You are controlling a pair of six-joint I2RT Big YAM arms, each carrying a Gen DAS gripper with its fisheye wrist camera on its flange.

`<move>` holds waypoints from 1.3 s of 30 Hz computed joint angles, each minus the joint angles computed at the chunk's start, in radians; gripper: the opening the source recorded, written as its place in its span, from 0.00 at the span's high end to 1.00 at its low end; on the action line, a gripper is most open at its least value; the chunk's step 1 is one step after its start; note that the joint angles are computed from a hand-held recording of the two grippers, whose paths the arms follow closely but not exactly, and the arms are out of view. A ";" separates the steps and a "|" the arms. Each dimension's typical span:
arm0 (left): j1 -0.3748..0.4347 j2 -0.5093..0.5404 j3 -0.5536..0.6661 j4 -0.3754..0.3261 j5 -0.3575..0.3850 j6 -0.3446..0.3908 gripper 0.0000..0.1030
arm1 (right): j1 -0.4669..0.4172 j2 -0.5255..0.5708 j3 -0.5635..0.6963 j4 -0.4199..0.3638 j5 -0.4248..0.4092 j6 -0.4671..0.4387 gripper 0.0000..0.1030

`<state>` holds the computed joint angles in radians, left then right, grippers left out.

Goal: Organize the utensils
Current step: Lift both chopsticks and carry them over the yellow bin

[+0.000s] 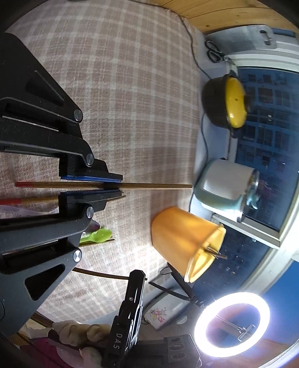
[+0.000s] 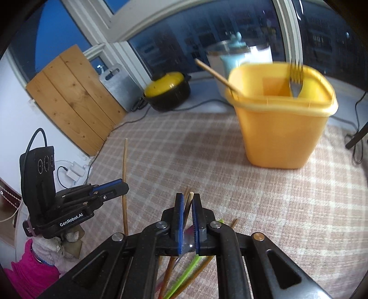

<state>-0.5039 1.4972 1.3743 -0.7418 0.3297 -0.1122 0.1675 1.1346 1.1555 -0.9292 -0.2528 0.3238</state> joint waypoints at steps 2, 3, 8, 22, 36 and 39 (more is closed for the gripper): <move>-0.001 -0.014 -0.002 0.005 0.000 0.001 0.97 | 0.006 -0.017 0.004 0.002 0.023 -0.008 0.97; -0.002 -0.018 -0.002 0.006 0.000 0.000 0.97 | 0.010 -0.024 0.005 0.005 0.033 -0.009 0.97; -0.009 -0.041 0.001 0.010 0.000 0.006 0.97 | 0.020 -0.063 0.017 0.002 0.073 -0.027 0.98; -0.036 -0.061 0.043 0.029 0.023 0.024 0.97 | 0.009 -0.120 0.049 -0.007 0.170 -0.082 0.99; -0.084 -0.010 0.169 0.061 0.045 0.006 0.97 | -0.070 -0.138 0.114 0.003 0.202 -0.119 0.99; -0.097 0.009 0.206 0.063 0.044 0.007 0.97 | -0.083 -0.135 0.131 0.006 0.208 -0.127 0.99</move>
